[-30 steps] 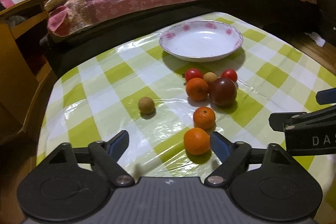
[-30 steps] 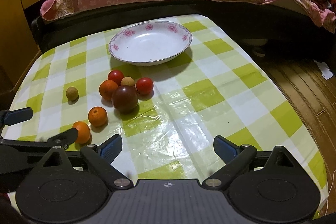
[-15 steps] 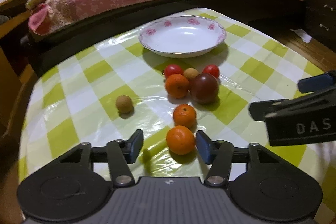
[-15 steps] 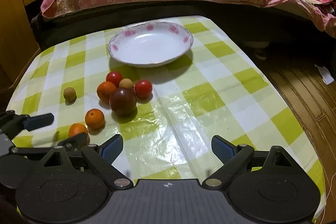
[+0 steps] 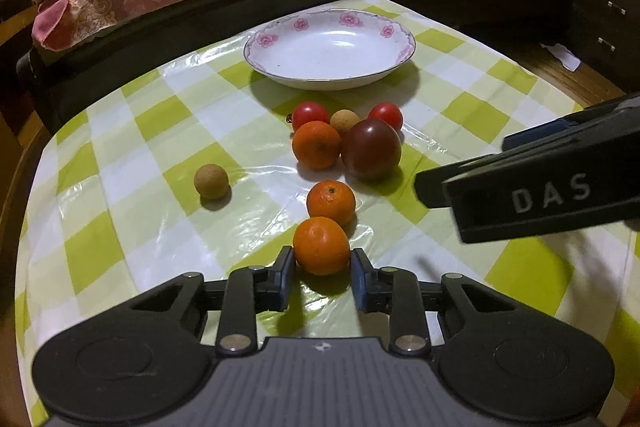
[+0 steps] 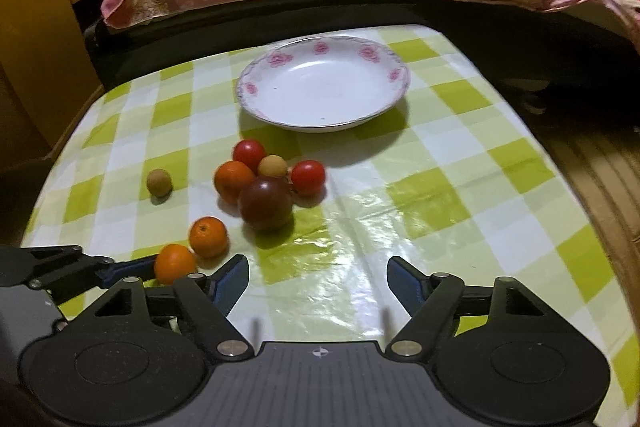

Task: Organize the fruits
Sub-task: 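Move the right tool to the dark red tomato while the left tool reaches a mandarin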

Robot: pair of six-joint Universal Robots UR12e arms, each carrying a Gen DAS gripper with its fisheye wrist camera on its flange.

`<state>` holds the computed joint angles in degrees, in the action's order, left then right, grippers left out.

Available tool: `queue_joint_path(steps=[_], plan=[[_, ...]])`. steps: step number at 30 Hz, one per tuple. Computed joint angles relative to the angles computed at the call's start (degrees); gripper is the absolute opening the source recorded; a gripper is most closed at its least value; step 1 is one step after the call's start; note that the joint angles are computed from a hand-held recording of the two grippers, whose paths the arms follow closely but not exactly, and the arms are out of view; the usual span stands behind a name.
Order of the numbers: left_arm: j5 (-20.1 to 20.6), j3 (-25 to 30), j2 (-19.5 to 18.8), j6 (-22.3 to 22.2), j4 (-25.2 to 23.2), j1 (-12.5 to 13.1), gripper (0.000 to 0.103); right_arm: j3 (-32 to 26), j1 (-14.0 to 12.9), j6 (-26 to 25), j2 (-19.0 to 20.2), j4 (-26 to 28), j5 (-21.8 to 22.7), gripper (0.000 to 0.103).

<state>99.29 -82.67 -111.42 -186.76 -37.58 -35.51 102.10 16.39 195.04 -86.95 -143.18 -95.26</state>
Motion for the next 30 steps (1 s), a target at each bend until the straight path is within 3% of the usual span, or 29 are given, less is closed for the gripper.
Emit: queue_joint_path(steps=[4, 10, 14, 25, 30], plan=[[1.8, 0.8, -0.4, 1.3, -1.0, -0.2, 0.037, -0.1, -0.5, -1.5, 0.6, -1.0, 2.8, 0.071], [0.1, 0.9, -0.5, 1.0, -0.8, 0.4, 0.037, -1.0, -1.3, -2.0, 1.7, -1.7, 6.2, 0.064], [-0.1, 0.3, -0.4, 1.9, 0.3, 0.4, 0.037, -1.5, -1.1, -3.5, 2.7, -3.0, 5.9, 0.064], [-1.9, 0.8, -0.5, 2.2, -0.6, 1.1, 0.036, -2.6, -2.5, -3.8, 3.9, -1.2, 10.9, 0.025], [-1.5, 1.6, -0.8, 3.0, -1.6, 1.2, 0.036, -3.0, -2.2, -5.4, 4.1, -0.7, 11.0, 0.024]])
